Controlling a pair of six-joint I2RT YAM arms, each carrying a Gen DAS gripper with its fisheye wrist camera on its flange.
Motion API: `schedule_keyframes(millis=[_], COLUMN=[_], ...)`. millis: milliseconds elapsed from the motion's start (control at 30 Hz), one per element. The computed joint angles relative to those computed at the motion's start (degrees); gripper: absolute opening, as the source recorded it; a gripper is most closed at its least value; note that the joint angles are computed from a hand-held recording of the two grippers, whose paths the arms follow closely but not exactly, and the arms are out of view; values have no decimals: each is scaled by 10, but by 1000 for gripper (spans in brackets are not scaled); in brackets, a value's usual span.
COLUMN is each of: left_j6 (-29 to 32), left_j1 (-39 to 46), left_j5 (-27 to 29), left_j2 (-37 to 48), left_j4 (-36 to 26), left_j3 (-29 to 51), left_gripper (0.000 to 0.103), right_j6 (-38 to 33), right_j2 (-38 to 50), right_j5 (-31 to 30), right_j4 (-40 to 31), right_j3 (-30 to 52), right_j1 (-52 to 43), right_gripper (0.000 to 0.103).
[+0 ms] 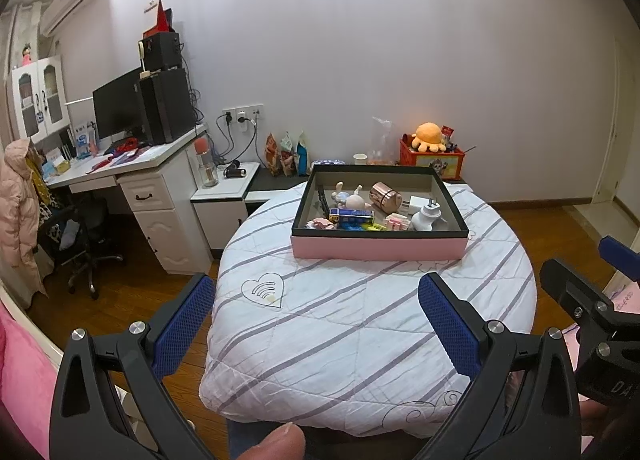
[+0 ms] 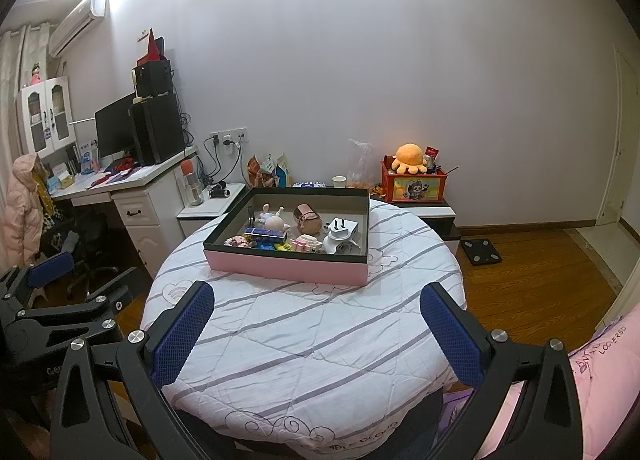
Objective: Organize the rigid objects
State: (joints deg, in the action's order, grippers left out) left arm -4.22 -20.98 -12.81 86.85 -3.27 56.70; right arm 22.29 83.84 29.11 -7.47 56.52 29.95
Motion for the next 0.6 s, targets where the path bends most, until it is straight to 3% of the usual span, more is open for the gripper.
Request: schedule_keyframes(millis=[400,600], left_j6=[13,2], left_j1=[0,10], left_j5=[-1,25], left_j2=[-2,-8], left_j4=[18,18], left_j3=[-7,-10], left_gripper=[103,103], right_j6=[1,0], right_j2=[1,1], right_j5=[1,0], right_j4=[2,0], right_j3=[-2,0], right_j1=[0,0], right_gripper=[103,103])
